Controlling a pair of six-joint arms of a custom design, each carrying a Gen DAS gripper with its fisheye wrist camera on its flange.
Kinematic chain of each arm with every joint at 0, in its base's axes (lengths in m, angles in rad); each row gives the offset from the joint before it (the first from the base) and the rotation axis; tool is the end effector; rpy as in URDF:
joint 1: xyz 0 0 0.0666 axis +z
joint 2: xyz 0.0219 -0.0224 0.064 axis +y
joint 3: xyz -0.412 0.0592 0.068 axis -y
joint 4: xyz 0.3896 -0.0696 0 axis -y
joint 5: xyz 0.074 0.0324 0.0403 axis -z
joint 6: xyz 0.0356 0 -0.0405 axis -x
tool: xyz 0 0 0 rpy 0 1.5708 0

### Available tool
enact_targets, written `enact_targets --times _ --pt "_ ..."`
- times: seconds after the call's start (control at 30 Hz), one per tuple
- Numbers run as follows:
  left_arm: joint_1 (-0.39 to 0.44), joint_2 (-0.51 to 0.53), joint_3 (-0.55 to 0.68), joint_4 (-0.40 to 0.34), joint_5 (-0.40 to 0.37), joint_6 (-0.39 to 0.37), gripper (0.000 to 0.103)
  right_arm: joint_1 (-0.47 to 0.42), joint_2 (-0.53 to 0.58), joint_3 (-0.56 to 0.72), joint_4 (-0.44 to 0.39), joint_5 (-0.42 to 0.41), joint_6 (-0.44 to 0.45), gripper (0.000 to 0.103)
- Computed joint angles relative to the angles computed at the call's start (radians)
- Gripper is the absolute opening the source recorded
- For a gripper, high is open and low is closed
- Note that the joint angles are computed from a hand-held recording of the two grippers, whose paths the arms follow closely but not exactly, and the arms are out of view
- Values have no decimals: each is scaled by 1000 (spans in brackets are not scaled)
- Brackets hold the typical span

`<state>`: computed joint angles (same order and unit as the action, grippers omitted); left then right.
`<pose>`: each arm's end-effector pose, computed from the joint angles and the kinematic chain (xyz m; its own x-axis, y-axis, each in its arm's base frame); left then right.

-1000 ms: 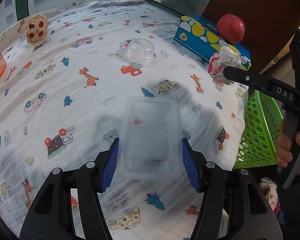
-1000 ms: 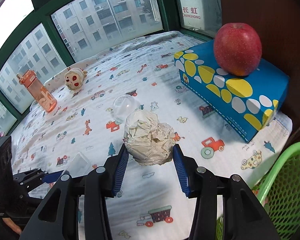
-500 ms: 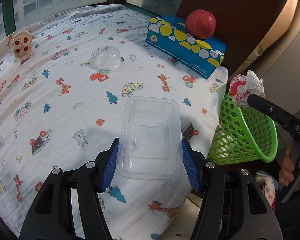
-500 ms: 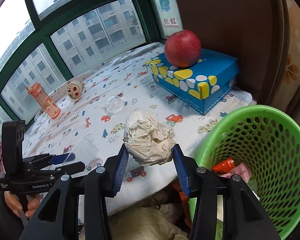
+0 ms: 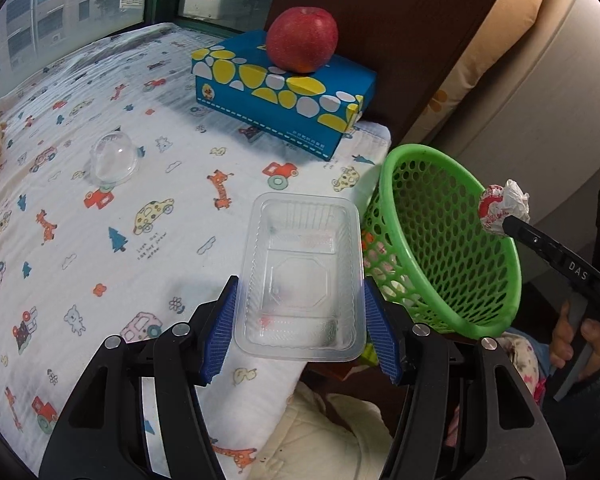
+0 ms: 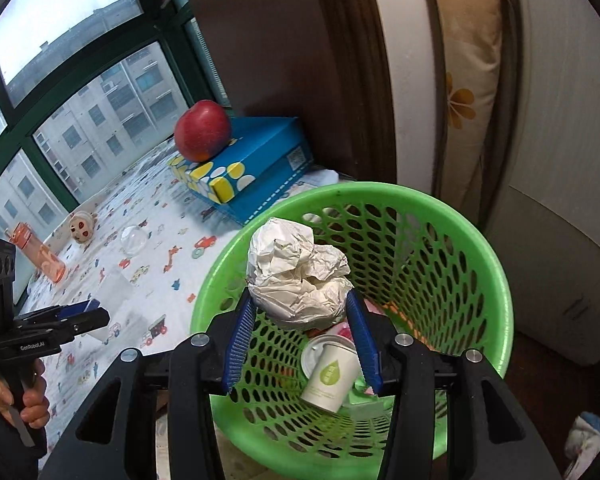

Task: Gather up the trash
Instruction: 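Carry tissue and box over the basket and open both grippers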

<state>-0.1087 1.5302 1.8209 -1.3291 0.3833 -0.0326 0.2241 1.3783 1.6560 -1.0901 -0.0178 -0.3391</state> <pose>0.4961 -0.0679 0.5644 -0.8466 0.1228 -0.5178 0.3171 0.8978 -0.3055 0.4482 0.1024 0.5751 -0.7454 0.1712 -0.6443 0.0146 0.9704 0.2410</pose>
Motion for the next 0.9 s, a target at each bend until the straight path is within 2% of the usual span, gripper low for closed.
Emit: enact_targets --times 0.47,0.9 --pt "-151 94 149 -40 -8 -1 59 -86 -72 -99 11 -27 -26 47" --pt "-220 161 193 -73 -16 9 60 -105 -105 -134 37 -59 -51 51"
